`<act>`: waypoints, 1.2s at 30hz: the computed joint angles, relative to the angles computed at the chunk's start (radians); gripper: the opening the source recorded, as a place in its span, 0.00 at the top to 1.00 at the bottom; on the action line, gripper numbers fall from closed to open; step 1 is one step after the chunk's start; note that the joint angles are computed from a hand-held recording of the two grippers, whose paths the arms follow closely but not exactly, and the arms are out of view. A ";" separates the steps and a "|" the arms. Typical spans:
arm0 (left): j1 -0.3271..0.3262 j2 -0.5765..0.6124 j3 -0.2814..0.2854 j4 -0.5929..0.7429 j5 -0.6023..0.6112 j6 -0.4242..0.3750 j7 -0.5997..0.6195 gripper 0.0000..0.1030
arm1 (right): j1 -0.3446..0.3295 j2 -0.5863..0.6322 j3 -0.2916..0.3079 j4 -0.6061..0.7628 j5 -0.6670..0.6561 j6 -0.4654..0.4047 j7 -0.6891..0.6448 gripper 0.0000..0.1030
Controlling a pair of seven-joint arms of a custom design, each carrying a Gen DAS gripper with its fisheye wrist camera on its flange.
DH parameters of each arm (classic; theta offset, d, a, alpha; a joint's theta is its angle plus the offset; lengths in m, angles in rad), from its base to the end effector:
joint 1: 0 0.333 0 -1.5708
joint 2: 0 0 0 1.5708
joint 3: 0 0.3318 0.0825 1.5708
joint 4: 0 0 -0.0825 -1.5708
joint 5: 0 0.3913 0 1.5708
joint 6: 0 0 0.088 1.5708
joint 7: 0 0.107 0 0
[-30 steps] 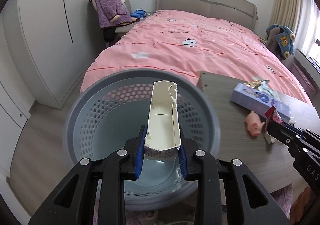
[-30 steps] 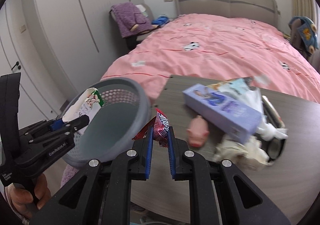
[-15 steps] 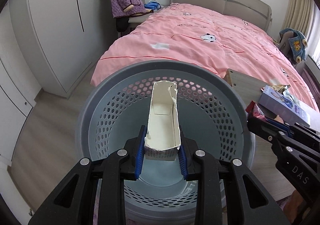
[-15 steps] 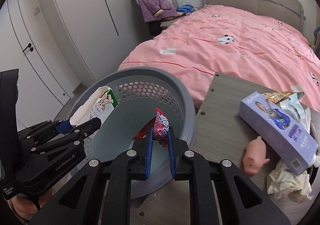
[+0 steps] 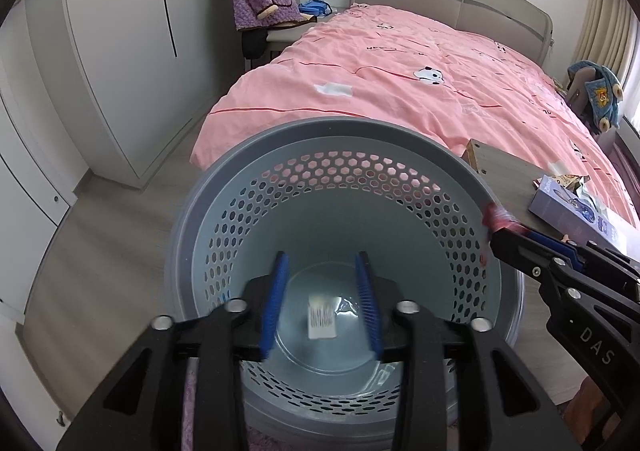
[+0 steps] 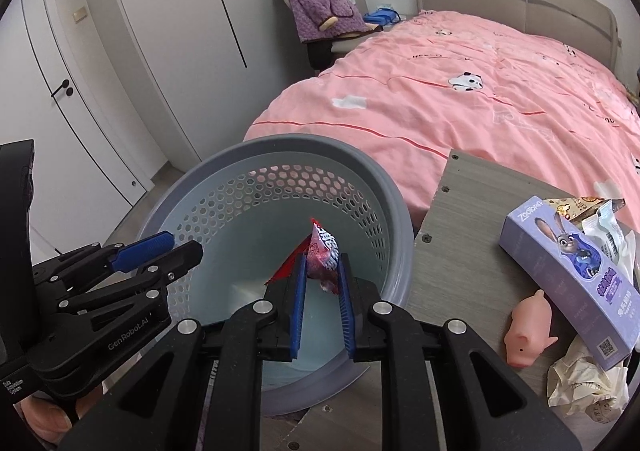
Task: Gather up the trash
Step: 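Drop the carton into the grey basket with the left tool while the right tool drops the wrapper, then move both tools back from the basket toward the table items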
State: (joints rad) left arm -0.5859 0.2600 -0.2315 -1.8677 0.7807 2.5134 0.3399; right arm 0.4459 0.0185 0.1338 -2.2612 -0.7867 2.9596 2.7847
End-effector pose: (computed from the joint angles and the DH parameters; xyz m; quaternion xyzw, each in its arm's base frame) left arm 0.4556 -0.4785 0.4321 -0.6303 0.7097 -0.2414 0.2018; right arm 0.4444 0.3475 0.4285 -0.6893 0.6274 -0.1546 0.3277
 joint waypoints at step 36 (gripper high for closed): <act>0.017 -0.097 -0.045 -0.075 0.126 -0.063 -0.188 0.26 | -0.055 -0.123 0.064 -0.080 -0.214 -0.056 0.263 0.38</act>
State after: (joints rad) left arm -0.5692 0.1631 -0.2760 -1.9424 0.9072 2.4504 0.1520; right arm 0.3908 -0.1047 0.1982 -2.3412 -1.0012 2.9040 3.0480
